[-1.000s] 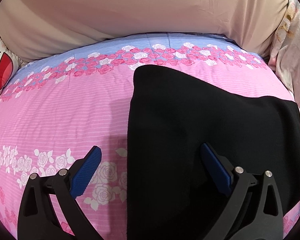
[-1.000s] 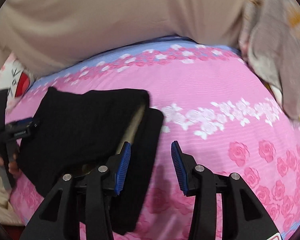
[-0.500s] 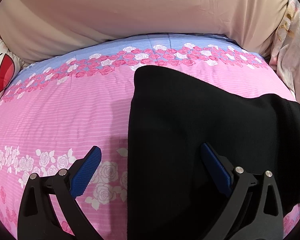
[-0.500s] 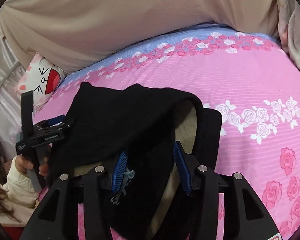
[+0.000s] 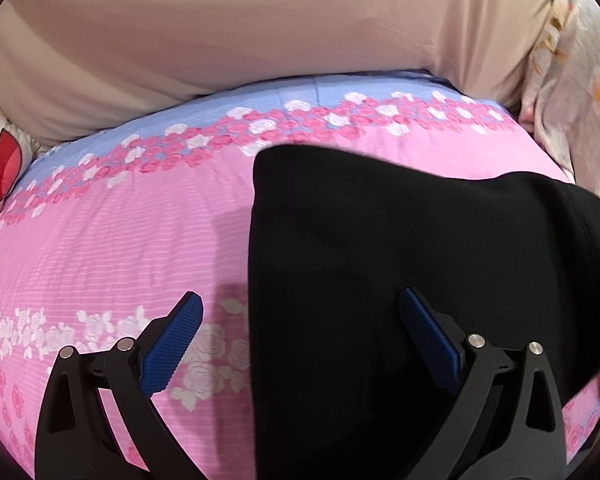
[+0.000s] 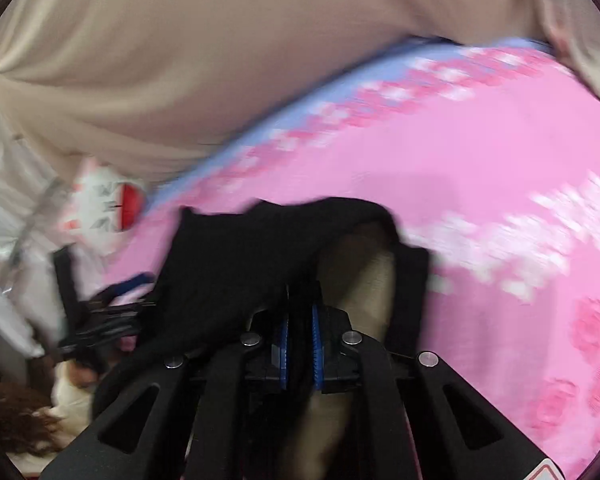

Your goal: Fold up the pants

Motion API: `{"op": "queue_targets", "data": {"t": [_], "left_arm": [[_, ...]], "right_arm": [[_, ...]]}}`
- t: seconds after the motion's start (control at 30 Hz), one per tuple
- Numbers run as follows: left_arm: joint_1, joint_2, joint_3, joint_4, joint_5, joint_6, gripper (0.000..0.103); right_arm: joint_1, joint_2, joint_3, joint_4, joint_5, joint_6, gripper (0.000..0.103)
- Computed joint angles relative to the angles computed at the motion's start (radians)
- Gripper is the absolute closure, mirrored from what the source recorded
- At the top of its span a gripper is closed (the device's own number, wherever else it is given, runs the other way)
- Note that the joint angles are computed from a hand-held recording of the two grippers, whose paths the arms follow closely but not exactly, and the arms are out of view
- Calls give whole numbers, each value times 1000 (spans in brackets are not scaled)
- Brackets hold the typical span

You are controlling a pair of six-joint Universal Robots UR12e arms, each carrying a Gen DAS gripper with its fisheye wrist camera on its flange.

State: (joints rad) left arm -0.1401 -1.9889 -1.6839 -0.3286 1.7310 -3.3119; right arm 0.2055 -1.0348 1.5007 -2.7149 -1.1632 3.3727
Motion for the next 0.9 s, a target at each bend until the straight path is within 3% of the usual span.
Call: {"op": "queue_targets", "data": {"t": [0.03, 0.13, 0.2, 0.27, 0.33, 0.43, 0.5, 0.53, 0.6, 0.67, 0.7, 0.73, 0.77, 0.8, 0.87, 0.9], "left_arm": [[0, -4, 2, -1, -3, -10, 5], [1, -6, 5, -4, -2, -21, 5], [4, 2, 0, -7, -5, -22, 5], [5, 8, -10, 4, 5, -14, 5], [6, 7, -11, 1, 4, -18, 5], [3, -2, -6, 0, 16, -37, 5], [2, -2, -5, -2, 20, -38, 5], [4, 0, -6, -3, 18, -41, 5], [7, 8, -12, -7, 17, -44, 5], [8, 24, -31, 14, 36, -36, 5], [7, 28, -38, 20, 54, -30, 6], [8, 33, -45, 25, 69, -28, 6], [10, 36, -50, 30, 67, -28, 6], [15, 42, -56, 31, 56, -30, 6], [21, 51, -64, 31, 37, -44, 6], [22, 54, -65, 33, 34, -47, 6]], "right_arm": [[1, 6, 5, 5, -19, 12, 96], [-24, 3, 36, -66, 66, 95, 94], [-21, -33, 80, -165, -37, 170, 84], [-2, -76, 111, -208, -179, 151, 84], [24, -95, 110, -235, -166, 108, 84], [54, -76, 62, -159, -46, -2, 84], [85, -39, 12, -61, -82, -88, 89], [99, -18, -17, -8, -158, -122, 93], [81, 12, -38, 41, -254, -68, 103], [61, 3, -11, -17, -230, 96, 103], [60, -15, 3, -38, -263, 127, 100], [75, -25, 5, -61, -331, 117, 90], [88, -29, 2, -76, -359, 77, 90], [103, -25, -14, -77, -346, 60, 90], [116, -3, -57, -48, -240, 2, 90], [131, 27, -104, 4, -231, -47, 91]]}}
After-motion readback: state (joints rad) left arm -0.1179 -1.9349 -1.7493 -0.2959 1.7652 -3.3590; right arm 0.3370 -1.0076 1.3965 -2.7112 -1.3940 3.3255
